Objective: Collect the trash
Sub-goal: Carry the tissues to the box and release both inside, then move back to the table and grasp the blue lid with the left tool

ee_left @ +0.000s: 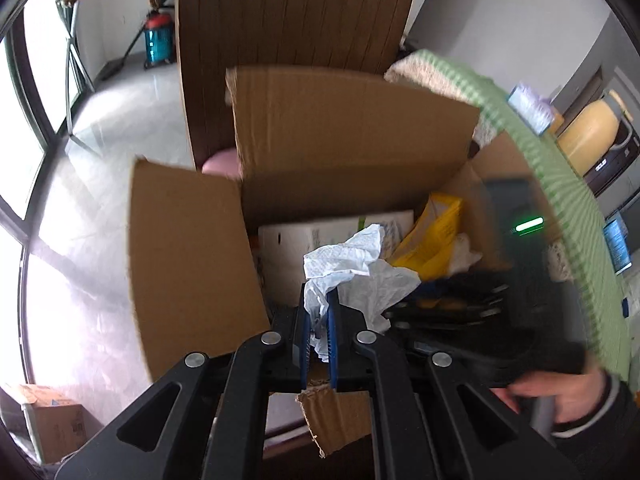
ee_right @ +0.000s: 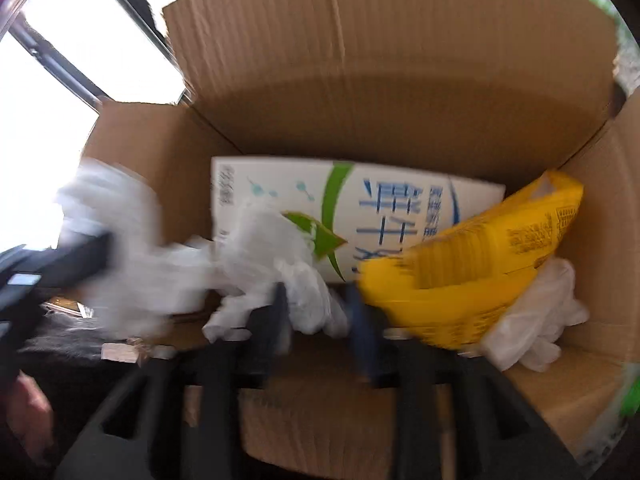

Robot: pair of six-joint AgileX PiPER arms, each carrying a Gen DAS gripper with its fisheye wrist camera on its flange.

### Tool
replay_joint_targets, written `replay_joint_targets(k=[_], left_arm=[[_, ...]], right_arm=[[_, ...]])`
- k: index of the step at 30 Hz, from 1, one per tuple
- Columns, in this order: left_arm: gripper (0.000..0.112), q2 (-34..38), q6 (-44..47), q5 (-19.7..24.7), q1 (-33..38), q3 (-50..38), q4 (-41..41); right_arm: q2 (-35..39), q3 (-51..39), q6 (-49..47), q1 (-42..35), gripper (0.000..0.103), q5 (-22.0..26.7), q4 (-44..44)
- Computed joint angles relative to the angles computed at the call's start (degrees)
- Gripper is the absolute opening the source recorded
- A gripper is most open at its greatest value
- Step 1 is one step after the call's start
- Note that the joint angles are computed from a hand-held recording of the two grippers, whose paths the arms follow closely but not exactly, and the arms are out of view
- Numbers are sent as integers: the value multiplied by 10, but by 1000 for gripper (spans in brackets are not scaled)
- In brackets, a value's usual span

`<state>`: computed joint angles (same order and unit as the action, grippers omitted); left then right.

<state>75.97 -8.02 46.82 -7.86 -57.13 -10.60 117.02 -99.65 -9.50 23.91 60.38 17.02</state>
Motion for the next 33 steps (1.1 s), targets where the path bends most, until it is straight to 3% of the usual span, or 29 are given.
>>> replay_joint_targets(k=[1, 6, 8, 12, 15, 18, 19, 22, 28, 31, 33], left_arm=[[5, 10, 4, 2, 1, 1, -8], [19, 80, 34, 22, -1, -8, -44], [19, 99, 4, 11, -32, -16, 0], [17, 154, -81, 29, -93, -69, 97], [18, 199, -172, 69, -138, -120, 194], [48, 203, -131, 73, -127, -142, 138], [58, 197, -126, 76, -127, -145, 133], [67, 157, -162, 72, -133, -136, 156], [72, 11, -200, 90, -112, -138, 158], [76, -64, -288, 114, -160, -166, 260], [78, -102, -376, 145, -237, -192, 363]], right_arm=[[-15, 8, -3, -5, 55, -6, 4], [-75, 21, 42, -2, 55, -26, -70], [-107, 33, 61, -2, 55, -37, -98], [-175, 63, 80, -13, 64, -65, -94], [-222, 82, 78, -34, 65, -66, -80], [-265, 116, 72, -50, 68, -71, -75], [-280, 131, 64, -60, 69, -70, -72], [-305, 146, 44, -89, 69, -61, -61], [-338, 153, 21, -130, 69, -50, -31], [-364, 148, 9, -145, 69, -44, -16], [-387, 151, -12, -164, 69, -44, 10]])
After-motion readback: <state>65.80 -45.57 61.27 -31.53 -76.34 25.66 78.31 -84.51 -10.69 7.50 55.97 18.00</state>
